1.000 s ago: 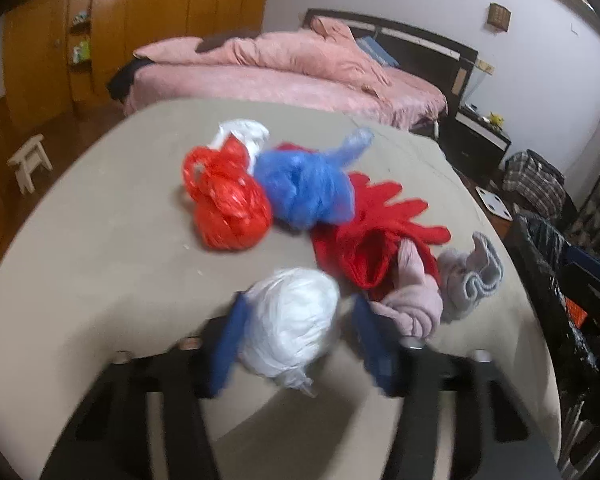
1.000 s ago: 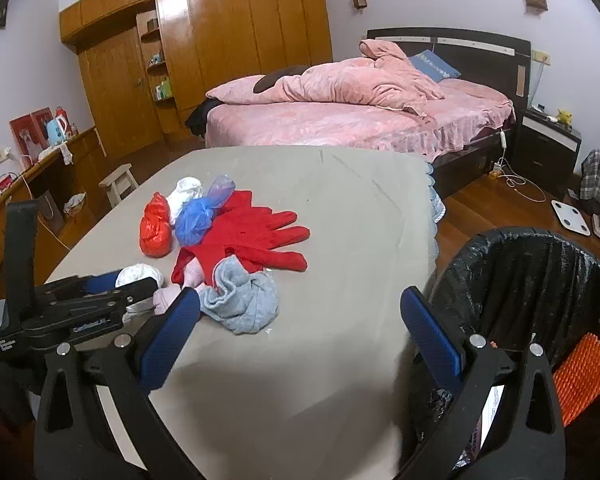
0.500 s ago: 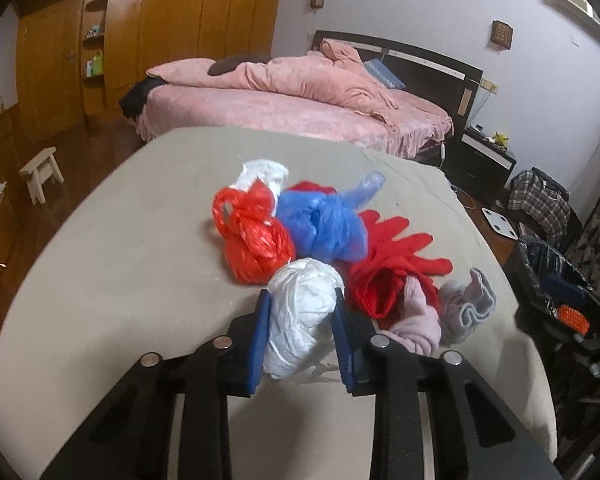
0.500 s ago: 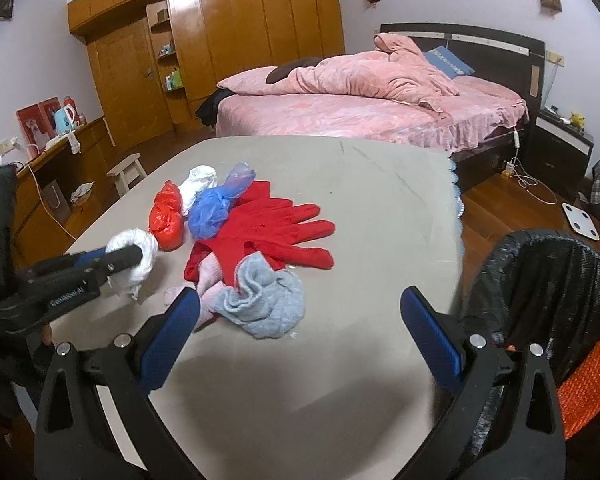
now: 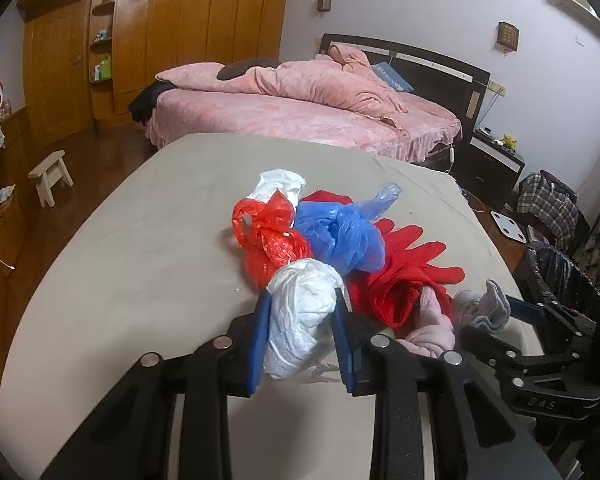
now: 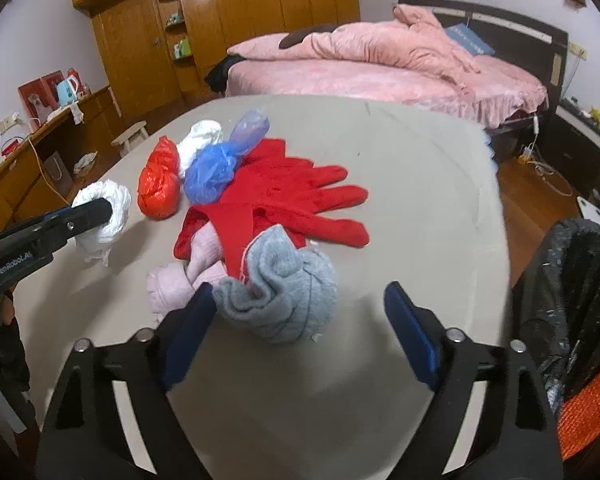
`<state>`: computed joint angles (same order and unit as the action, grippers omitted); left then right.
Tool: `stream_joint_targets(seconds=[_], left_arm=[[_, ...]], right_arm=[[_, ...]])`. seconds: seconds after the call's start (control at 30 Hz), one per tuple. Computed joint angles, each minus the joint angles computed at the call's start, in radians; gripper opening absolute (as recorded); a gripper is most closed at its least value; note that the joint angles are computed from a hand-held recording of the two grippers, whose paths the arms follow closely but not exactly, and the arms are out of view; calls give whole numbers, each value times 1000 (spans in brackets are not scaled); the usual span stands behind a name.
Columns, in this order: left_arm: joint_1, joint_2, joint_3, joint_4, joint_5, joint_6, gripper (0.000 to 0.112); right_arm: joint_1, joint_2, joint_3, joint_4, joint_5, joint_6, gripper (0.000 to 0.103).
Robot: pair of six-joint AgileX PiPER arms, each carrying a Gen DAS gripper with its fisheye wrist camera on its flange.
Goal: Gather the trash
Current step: 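Grasp the white plastic bag with the left tool while the right tool grasps the grey sock, then carry the white bag and grey sock over the bin and open both tools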
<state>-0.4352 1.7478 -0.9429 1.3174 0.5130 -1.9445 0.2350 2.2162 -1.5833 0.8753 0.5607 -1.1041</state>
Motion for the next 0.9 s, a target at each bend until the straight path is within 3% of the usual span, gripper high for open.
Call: stream_joint_targets(seconds=[0.1, 0.23, 0.9], left_arm=[[-1, 5, -8, -7, -1, 10, 30], [-7, 10, -15, -8, 0, 15, 30], [-86, -20, -92, -22, 90, 64, 30]], right_arm=[[-8, 32, -58, -41, 85, 41, 56], [-14, 28, -56, -44, 99, 41, 47], [-102, -110, 12, 65, 132, -22, 46]])
